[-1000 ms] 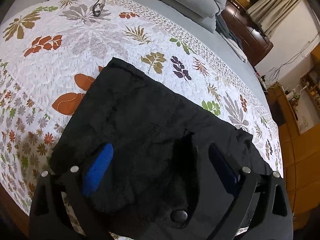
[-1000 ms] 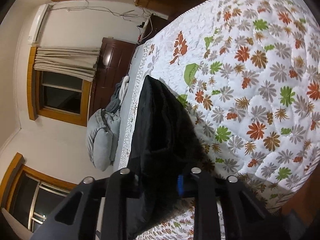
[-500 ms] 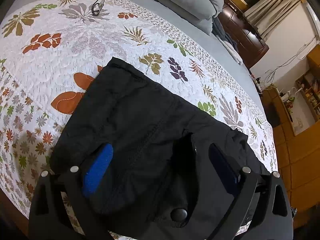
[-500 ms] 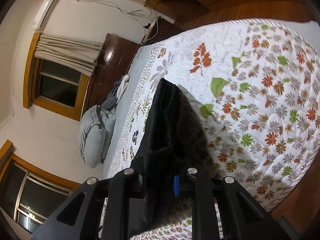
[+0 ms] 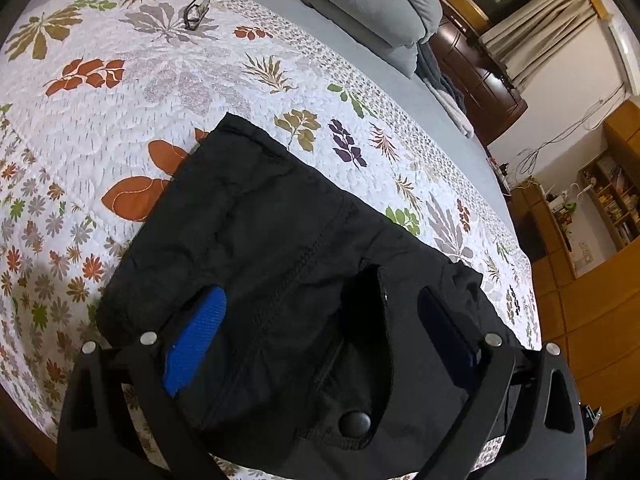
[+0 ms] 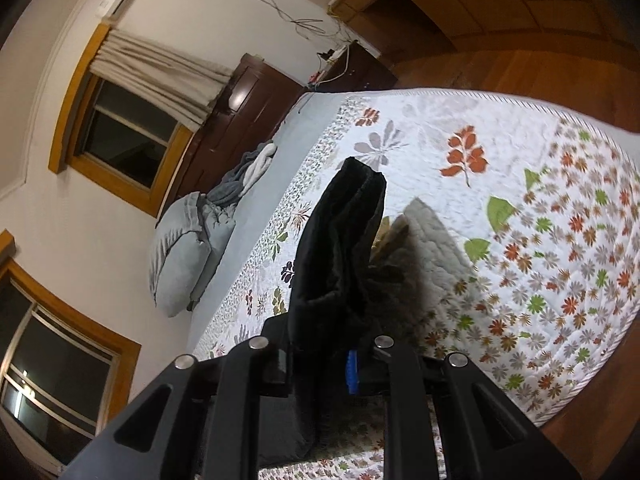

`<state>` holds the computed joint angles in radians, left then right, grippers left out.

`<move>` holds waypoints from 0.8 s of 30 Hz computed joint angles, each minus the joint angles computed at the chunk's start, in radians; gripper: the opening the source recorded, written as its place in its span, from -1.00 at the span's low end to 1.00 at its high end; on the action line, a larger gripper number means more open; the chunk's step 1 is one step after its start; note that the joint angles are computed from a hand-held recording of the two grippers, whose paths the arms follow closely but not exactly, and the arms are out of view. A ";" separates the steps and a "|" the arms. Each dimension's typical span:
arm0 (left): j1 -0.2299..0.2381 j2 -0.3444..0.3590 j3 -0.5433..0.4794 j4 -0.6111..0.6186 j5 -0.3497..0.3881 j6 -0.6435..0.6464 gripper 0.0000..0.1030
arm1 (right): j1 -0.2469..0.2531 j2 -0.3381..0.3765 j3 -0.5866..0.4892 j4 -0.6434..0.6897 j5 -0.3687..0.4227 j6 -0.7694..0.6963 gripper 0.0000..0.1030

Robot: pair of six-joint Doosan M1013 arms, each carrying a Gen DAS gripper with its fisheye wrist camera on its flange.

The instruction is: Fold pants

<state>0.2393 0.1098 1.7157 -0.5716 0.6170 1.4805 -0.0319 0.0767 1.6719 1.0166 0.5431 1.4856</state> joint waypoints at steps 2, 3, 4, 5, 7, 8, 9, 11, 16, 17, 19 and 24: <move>0.000 -0.002 0.004 -0.004 -0.007 0.006 0.87 | 0.005 -0.001 -0.009 -0.027 0.001 0.011 -0.65; -0.001 -0.003 0.006 -0.010 -0.011 0.013 0.87 | 0.004 -0.003 -0.009 -0.034 0.002 0.010 -0.65; 0.000 -0.004 0.008 -0.014 -0.013 0.018 0.87 | 0.008 -0.004 -0.012 -0.049 0.002 0.018 -0.65; 0.000 -0.005 0.010 -0.021 -0.016 0.024 0.88 | 0.014 -0.005 -0.019 -0.081 0.001 0.037 -0.65; 0.002 -0.009 0.018 -0.037 -0.025 0.035 0.88 | 0.022 -0.006 -0.027 -0.122 0.000 0.058 -0.66; 0.002 -0.011 0.022 -0.045 -0.032 0.042 0.88 | 0.027 -0.007 -0.033 -0.143 -0.001 0.068 -0.66; 0.002 -0.014 0.027 -0.056 -0.042 0.050 0.88 | 0.031 -0.009 -0.035 -0.155 -0.001 0.072 -0.66; 0.000 -0.021 0.039 -0.072 -0.063 0.059 0.88 | 0.039 -0.010 -0.045 -0.180 0.000 0.083 -0.66; -0.012 -0.034 0.062 -0.064 -0.115 0.063 0.88 | 0.060 -0.007 -0.076 -0.268 0.006 0.137 -0.66; -0.015 -0.037 0.067 -0.059 -0.125 0.062 0.88 | 0.068 -0.005 -0.086 -0.312 0.010 0.167 -0.66; -0.022 -0.043 0.077 -0.047 -0.147 0.062 0.88 | 0.078 -0.003 -0.101 -0.375 0.017 0.211 -0.66; -0.030 -0.053 0.095 -0.045 -0.187 0.062 0.88 | 0.121 0.006 -0.145 -0.590 0.040 0.348 -0.66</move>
